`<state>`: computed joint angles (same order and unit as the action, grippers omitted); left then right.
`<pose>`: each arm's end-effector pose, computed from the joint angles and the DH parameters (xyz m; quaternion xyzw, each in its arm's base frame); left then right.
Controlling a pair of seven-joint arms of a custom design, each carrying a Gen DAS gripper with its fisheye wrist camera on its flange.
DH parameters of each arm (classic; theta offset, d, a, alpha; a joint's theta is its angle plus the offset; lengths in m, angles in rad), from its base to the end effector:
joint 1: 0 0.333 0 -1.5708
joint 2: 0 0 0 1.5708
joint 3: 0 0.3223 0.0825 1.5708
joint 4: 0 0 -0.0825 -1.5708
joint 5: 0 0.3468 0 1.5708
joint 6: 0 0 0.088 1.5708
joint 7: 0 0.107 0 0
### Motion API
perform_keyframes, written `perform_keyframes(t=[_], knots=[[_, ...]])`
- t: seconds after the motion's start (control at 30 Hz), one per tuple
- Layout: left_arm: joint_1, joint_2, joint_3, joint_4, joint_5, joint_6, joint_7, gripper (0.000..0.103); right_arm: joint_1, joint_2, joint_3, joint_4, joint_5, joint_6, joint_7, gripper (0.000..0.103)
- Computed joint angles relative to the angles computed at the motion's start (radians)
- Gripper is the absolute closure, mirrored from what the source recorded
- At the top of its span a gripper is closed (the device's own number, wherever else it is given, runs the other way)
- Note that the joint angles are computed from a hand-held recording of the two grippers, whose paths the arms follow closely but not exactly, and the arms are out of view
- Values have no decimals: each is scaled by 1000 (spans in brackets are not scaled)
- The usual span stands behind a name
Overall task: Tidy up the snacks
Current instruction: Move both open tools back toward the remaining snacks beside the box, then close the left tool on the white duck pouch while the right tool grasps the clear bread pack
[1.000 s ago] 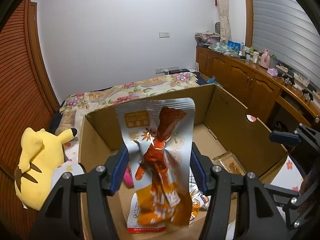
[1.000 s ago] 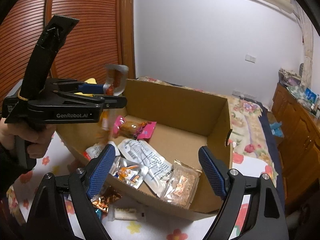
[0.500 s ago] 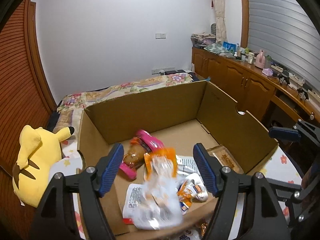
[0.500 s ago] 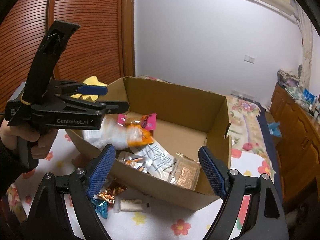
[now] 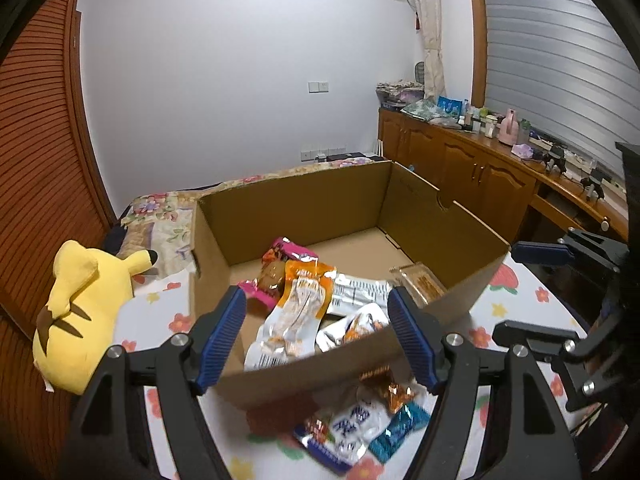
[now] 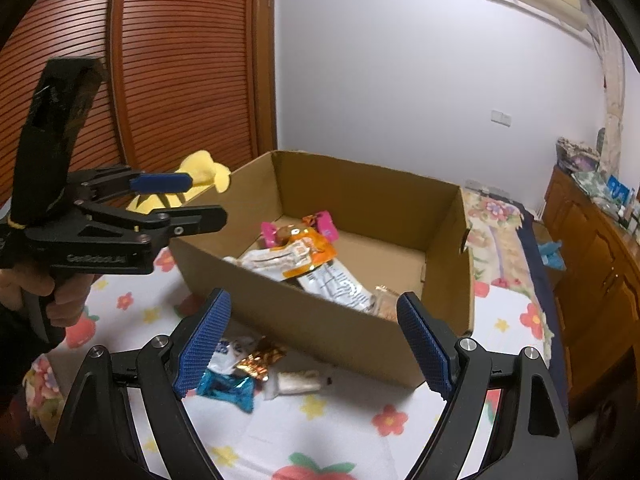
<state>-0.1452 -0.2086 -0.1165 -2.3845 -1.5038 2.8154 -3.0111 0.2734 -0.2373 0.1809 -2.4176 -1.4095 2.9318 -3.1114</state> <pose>0.4513 -0.0723 0.4655 -0.3974 0.7903 -0.4167 0.2093 0.3694 0.2544 0.4683 -0.6803 0.5724 -0.2980 0.3474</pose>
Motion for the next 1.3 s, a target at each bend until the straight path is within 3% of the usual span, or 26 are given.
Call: perform_keyframes(t=[0.4, 0.9, 1.03, 1.3], knots=[[26, -94, 29, -131, -35, -36, 83, 29, 29, 13, 25, -28, 55, -3, 15, 16], [43, 40, -2, -122, -57, 6, 120, 29, 52, 161, -27, -2, 166, 23, -101, 18], [39, 83, -16, -107, -57, 22, 125, 29, 49, 196, -46, 4, 142, 35, -91, 18], [26, 143, -35, -87, -45, 34, 139, 29, 53, 258, -83, 16, 142, 64, -112, 27]])
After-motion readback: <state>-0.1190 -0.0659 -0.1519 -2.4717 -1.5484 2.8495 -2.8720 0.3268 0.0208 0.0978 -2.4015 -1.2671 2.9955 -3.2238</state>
